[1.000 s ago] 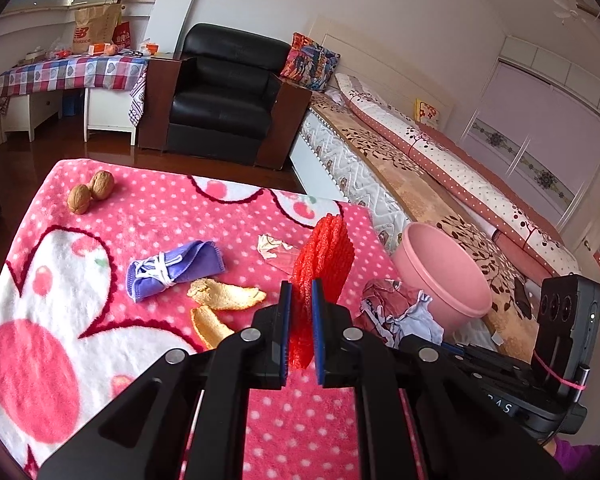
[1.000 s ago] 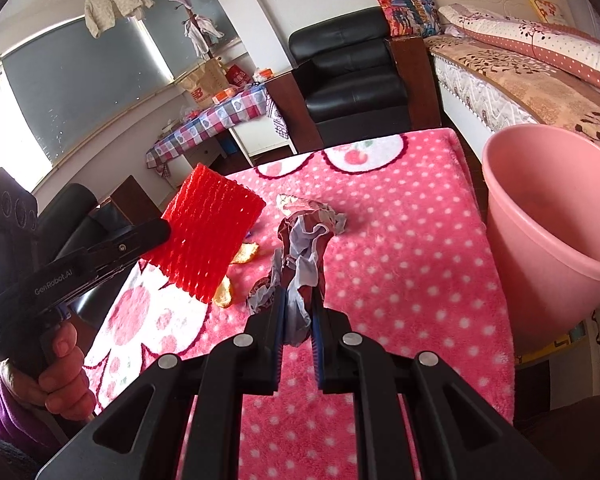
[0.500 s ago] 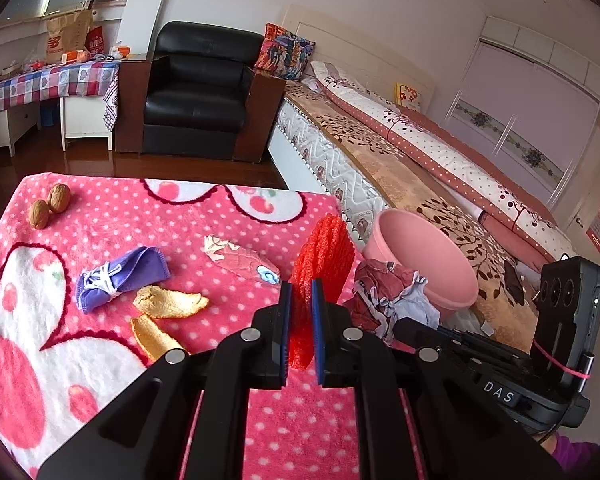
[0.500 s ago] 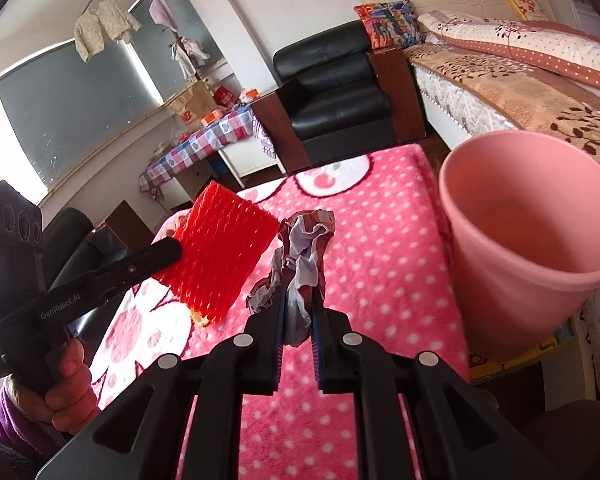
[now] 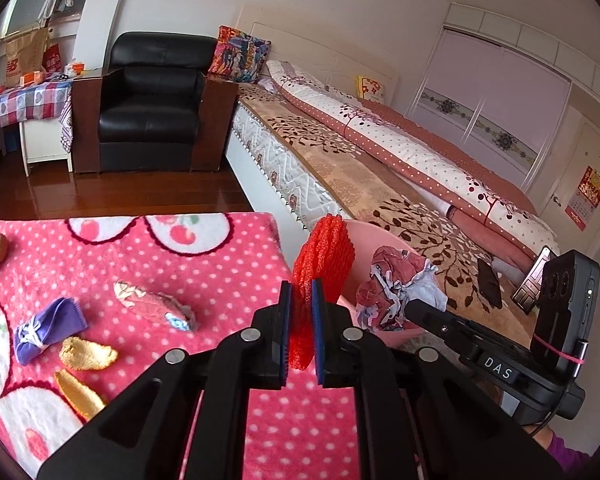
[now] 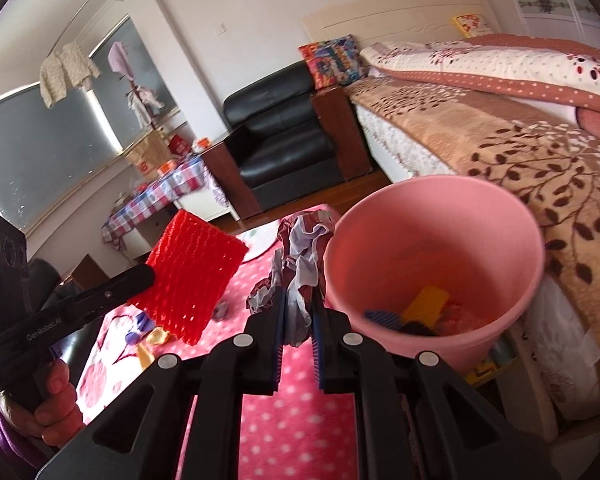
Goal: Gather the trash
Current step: 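Carry the red scrubber and grey rag over the pink bucket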
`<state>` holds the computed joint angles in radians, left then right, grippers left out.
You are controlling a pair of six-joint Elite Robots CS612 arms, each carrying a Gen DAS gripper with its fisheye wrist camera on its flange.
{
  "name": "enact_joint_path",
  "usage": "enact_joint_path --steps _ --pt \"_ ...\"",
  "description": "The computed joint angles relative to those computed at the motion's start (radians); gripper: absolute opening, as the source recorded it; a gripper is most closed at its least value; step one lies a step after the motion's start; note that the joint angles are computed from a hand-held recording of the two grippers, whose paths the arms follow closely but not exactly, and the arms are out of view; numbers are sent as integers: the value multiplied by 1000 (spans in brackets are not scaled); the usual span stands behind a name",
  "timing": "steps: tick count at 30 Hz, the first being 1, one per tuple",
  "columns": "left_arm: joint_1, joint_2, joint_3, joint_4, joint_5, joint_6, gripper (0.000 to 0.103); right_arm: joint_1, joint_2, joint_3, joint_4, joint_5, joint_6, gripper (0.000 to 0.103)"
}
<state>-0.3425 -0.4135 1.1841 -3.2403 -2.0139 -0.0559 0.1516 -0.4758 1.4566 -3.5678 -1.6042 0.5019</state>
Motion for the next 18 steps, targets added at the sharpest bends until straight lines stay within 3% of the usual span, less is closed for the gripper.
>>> enact_joint_path --steps 7,18 --pt "-38 29 -65 41 -5 43 9 -30 -4 22 -11 -73 18 12" --pt "-82 92 -179 130 21 79 9 -60 13 11 26 -113 44 12"
